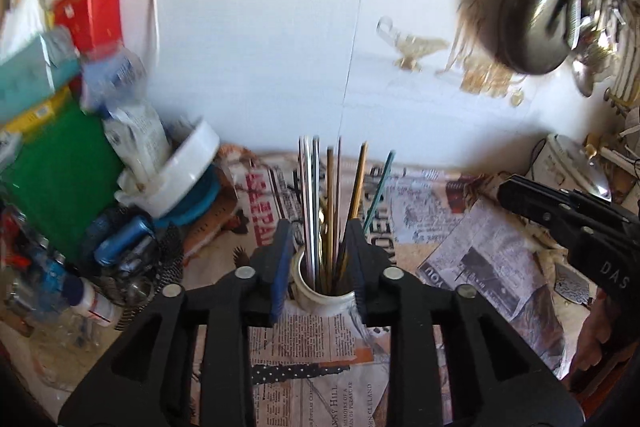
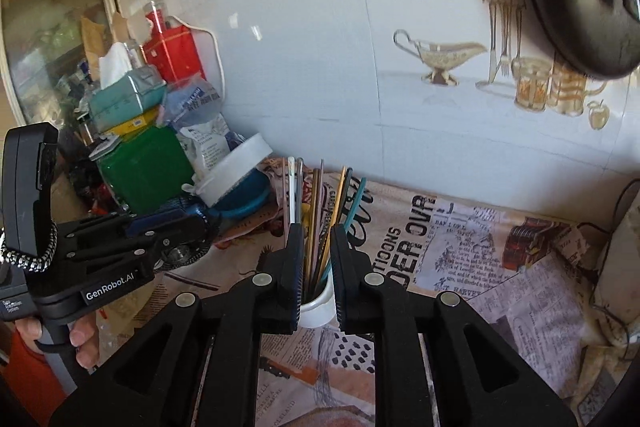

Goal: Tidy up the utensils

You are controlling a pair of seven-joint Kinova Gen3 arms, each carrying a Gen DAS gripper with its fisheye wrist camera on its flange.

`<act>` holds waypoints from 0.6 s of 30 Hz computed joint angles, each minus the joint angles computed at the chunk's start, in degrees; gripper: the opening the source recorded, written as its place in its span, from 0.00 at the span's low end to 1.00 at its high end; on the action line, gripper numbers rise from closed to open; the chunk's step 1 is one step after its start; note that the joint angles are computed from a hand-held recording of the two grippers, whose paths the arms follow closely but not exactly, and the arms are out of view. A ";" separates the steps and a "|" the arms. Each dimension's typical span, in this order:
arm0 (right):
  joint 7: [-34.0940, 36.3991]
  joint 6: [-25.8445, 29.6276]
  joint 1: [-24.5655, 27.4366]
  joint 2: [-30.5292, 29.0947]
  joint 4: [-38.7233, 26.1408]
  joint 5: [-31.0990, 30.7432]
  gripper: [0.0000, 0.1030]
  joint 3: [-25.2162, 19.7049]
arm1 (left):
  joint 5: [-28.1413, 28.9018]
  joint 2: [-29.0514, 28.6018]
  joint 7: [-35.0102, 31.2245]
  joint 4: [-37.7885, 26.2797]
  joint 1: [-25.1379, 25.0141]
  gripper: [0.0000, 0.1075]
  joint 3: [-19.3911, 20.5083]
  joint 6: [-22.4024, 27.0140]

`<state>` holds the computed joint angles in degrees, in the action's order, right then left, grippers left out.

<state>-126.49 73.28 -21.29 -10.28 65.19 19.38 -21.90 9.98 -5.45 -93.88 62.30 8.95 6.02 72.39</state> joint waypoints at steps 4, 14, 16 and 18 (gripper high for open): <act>0.54 2.21 1.38 -4.18 -2.85 5.20 0.12 -5.04 | 0.93 -6.12 -0.50 0.31 0.30 0.34 -0.73 -2.38; -1.39 2.08 14.05 -13.56 -6.93 6.02 0.26 -16.92 | 8.35 -18.34 -8.06 0.22 4.91 0.59 -10.59 -3.31; -2.05 1.87 16.90 -15.26 -7.33 5.14 0.38 -19.05 | 8.69 -20.31 -8.49 0.44 5.78 0.66 -11.87 -2.94; -2.52 1.79 19.71 -16.67 -7.54 4.10 0.54 -20.80 | 9.03 -21.98 -8.85 0.85 7.07 0.75 -13.27 -2.42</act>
